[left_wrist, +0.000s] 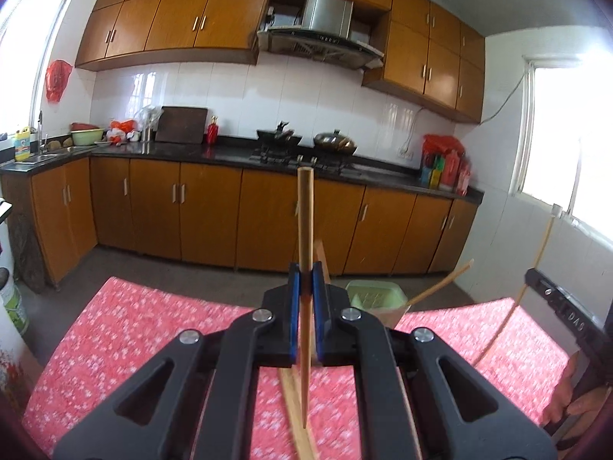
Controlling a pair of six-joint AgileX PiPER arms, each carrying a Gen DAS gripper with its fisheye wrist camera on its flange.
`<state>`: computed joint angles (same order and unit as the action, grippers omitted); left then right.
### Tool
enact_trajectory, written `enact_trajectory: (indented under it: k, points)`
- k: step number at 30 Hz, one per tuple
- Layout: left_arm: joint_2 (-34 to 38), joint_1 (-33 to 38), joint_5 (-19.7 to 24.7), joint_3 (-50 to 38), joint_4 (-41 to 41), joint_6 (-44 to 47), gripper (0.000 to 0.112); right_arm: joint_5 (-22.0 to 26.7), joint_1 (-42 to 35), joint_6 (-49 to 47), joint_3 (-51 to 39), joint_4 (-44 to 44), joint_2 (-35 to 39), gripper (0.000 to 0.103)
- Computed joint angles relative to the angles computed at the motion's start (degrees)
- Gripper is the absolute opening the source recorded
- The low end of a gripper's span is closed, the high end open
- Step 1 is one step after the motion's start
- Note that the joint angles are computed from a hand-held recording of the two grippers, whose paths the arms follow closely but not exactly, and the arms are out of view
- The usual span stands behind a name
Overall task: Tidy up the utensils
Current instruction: 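Raise the left tool's chopstick upright over the holder while the right tool does likewise, then drop the left tool's chopstick into the holder and open while the right tool releases its own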
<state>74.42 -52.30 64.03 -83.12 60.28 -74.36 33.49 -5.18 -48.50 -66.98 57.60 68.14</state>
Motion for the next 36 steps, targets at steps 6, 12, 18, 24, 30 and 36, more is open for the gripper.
enact_trajectory:
  k: [6,12,18,24,30,36]
  points:
    - [7.51,4.50,-4.84,-13.23,1.73,2.49,0.008,-9.03,7.62,-0.59,-7.52,3.97,5.54,0.008]
    - [16.27,8.85,-7.61,-24.74,5.80,2.70,0.008,-19.24,13.90,-7.19,-13.95,10.68,13.26,0.008]
    - [21.92,14.21,-13.35,-26.32,4.26,0.05,0.008,-24.13,16.56,-19.38,-14.10,21.65,18.30,0.008]
    - [23.00,16.89,-16.23,-21.32,0.28,0.09,0.008,-23.02,16.37,-5.61,-12.30,7.38,19.32,0.008]
    - [21.01,16.55,-15.08,-17.98,-0.17,-0.16,0.018,-20.37,15.41,3.11,-11.55,-0.87,17.48,0.009]
    - [17.98,14.93,-11.69,-15.76,0.14,-0.44,0.024,-17.52,13.76,12.56,-11.61,-9.60,14.59,0.009]
